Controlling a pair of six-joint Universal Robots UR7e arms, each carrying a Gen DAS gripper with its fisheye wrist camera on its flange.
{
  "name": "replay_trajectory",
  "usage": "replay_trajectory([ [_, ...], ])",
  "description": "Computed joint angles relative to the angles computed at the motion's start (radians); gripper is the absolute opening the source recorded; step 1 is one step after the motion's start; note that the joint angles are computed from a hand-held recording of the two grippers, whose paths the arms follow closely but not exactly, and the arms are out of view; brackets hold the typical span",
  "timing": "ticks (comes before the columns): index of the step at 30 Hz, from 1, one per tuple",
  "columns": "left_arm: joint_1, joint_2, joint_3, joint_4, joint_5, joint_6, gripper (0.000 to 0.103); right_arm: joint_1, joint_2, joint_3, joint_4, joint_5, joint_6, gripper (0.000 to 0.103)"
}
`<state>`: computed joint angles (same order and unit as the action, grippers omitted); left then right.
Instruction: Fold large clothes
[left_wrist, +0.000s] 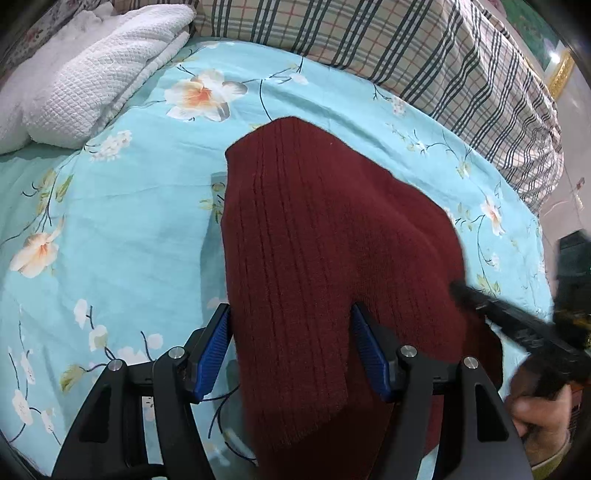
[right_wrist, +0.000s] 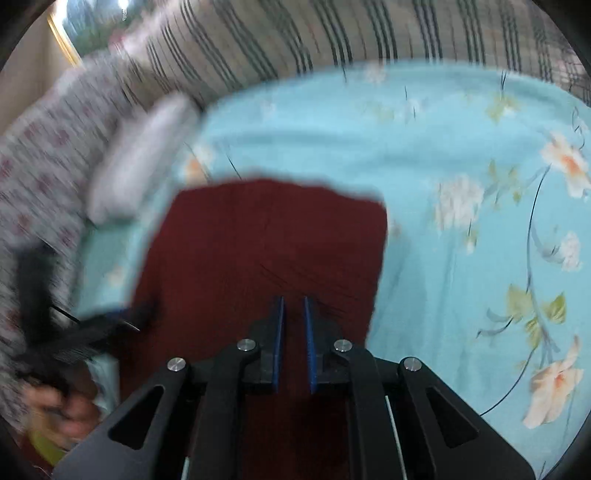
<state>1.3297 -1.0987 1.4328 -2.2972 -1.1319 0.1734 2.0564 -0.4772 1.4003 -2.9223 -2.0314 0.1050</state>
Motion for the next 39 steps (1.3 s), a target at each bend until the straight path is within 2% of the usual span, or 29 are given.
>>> replay_trajectory([
  [3,-0.002,-0.002,0.012,-0.008,0.009,0.000,0.067,-0.028,-0.006,0.021,-0.038,0.056,0.035,0.009],
  [7,-0.011,-0.034,0.024,0.000,-0.001,-0.008,0.066,-0.005,-0.021,0.025,-0.022,0.033,0.052,0.011],
  [10,-0.023,-0.076,0.055,-0.002,0.004,-0.005,0.065,0.019,-0.048,0.068,-0.054,0.022,0.066,0.011],
  [12,-0.040,-0.122,0.107,-0.023,0.036,0.023,0.067,0.038,-0.059,0.099,-0.085,0.024,0.073,0.012],
  [14,-0.049,-0.155,0.145,-0.030,0.059,0.042,0.078,0.057,-0.076,0.135,-0.106,0.030,0.074,0.017],
  [16,-0.054,-0.193,0.186,-0.029,0.075,0.048,0.081,0.072,-0.090,0.172,-0.123,0.028,0.079,0.030],
  [24,-0.059,-0.330,0.359,0.010,0.131,0.036,0.082,0.131,-0.135,0.327,-0.189,-0.020,0.131,0.034],
  [26,-0.063,-0.354,0.404,0.009,0.159,0.049,0.082,0.149,-0.138,0.352,-0.194,-0.047,0.129,0.046],
  [28,-0.076,-0.382,0.462,-0.010,0.205,0.067,0.082,0.168,-0.136,0.374,-0.206,-0.082,0.117,0.064],
  [31,-0.087,-0.407,0.511,-0.017,0.251,0.088,0.082,0.190,-0.133,0.410,-0.213,-0.121,0.107,0.075],
  [33,-0.098,-0.423,0.536,-0.021,0.285,0.101,0.082,0.199,-0.133,0.429,-0.208,-0.140,0.108,0.079],
  [36,-0.118,-0.441,0.571,-0.060,0.342,0.135,0.082,0.210,-0.135,0.455,-0.199,-0.156,0.109,0.079],
  [39,-0.142,-0.474,0.584,-0.092,0.355,0.167,0.082,0.221,-0.143,0.470,-0.188,-0.165,0.105,0.079],
])
